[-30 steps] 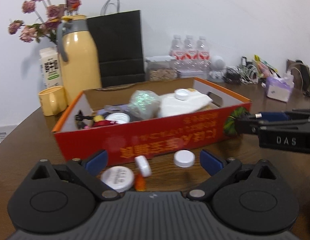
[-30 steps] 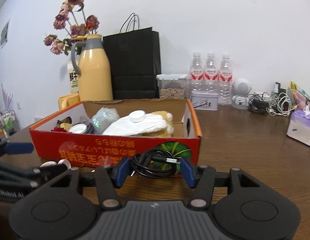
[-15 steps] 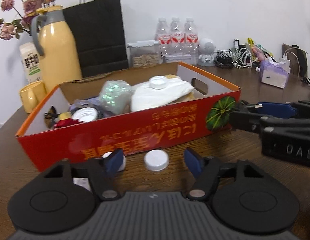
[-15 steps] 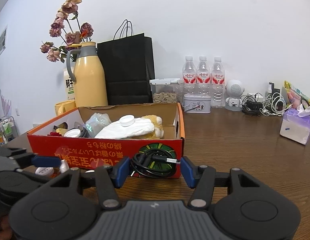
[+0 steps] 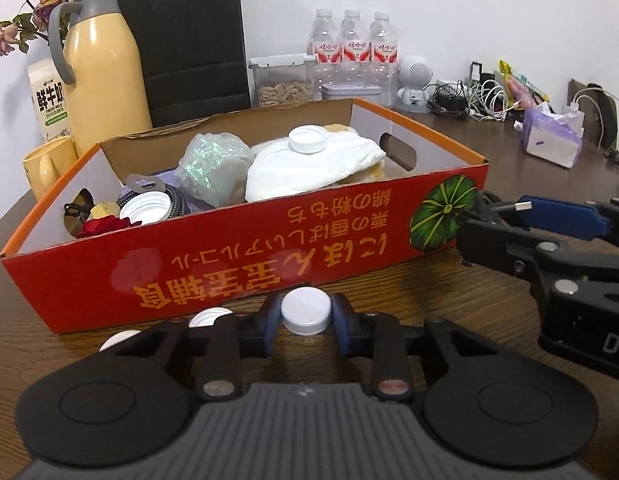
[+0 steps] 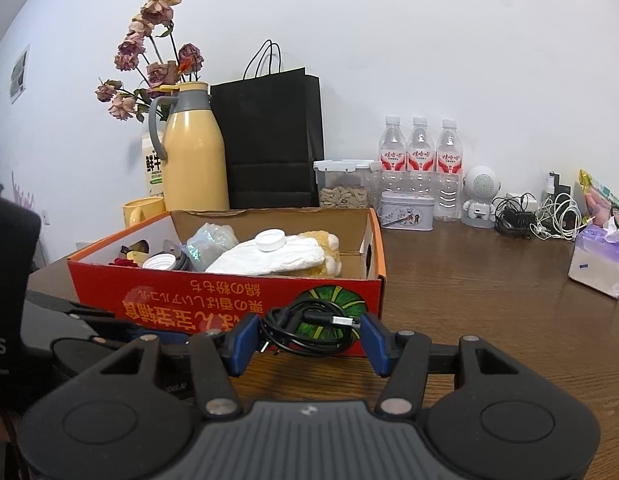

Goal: Organize objects
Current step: 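Carry the black cable and white cap into the box and open both grippers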

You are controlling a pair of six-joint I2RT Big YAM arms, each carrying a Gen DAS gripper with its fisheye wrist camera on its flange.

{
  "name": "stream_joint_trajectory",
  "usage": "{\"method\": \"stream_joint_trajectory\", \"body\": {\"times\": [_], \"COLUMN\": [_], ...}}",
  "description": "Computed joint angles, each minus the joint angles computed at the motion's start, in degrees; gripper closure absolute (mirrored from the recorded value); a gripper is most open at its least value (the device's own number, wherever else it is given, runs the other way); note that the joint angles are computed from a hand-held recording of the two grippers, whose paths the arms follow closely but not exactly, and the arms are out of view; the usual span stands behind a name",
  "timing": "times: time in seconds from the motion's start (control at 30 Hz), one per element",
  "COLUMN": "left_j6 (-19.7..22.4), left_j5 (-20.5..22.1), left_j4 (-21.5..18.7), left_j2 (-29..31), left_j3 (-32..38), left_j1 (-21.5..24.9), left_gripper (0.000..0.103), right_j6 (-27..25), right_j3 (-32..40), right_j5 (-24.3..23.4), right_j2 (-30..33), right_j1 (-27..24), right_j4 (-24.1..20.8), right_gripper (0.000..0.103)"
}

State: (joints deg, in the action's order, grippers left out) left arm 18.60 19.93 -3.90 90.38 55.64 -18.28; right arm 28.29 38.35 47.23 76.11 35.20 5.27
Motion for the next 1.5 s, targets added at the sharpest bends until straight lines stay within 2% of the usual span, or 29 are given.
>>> {"method": "stream_joint_trajectory", "body": {"times": [0.23, 0.43, 0.57, 0.7, 0.83, 0.97, 1.07, 1.2, 1.33, 1.5], "left_j6": [-1.5, -3.1, -4.9, -7.5, -10.1, -11.9, -14.2, -17.3, -17.1, -15.3], "left_j5": [2.1, 5.6, 7.8, 7.9, 7.6, 6.9, 5.3, 2.0, 1.4, 1.0], "left_j4": [6.6, 10.7, 12.4, 13.7, 13.1, 12.8, 11.4, 10.6, 6.5, 4.9], "left_j2": [-2.1, -5.1, -6.4, -5.9, -4.1, -1.4, 1.3, 5.2, 8.4, 9.7], "left_j3": [-3.5, -5.8, -5.3, -2.7, 1.3, 5.4, 9.0, 13.4, 17.3, 18.5], "left_j1": [0.8, 2.6, 4.4, 5.6, 6.5, 6.7, 6.2, 5.2, 5.5, 5.5], "left_gripper": [0.074, 0.074, 0.074, 0.074, 0.074, 0.074, 0.074, 0.074, 0.074, 0.074], "right_j6": [-0.6, -4.7, -7.5, -10.0, -12.5, -13.6, -14.1, -12.2, -10.1, -8.0], "right_j3": [-0.3, -1.1, 0.1, 2.4, 5.9, 10.5, 14.5, 19.8, 22.1, 21.4], "right_j5": [0.4, 4.6, 5.2, 4.3, 2.5, -0.4, -2.0, -4.2, -4.3, -6.2], "right_j2": [0.0, -0.2, -0.7, -0.3, 1.4, 4.4, 7.6, 12.0, 15.1, 15.9], "right_j1": [0.2, 2.0, 2.3, 1.2, -0.9, -3.8, -6.0, -8.8, -10.6, -11.7], "right_j4": [1.1, 6.3, 6.4, 6.9, 8.0, 7.1, 6.2, 4.3, 4.0, 2.5], "right_gripper": [0.049, 0.049, 0.049, 0.049, 0.049, 0.049, 0.049, 0.049, 0.049, 0.049]}}
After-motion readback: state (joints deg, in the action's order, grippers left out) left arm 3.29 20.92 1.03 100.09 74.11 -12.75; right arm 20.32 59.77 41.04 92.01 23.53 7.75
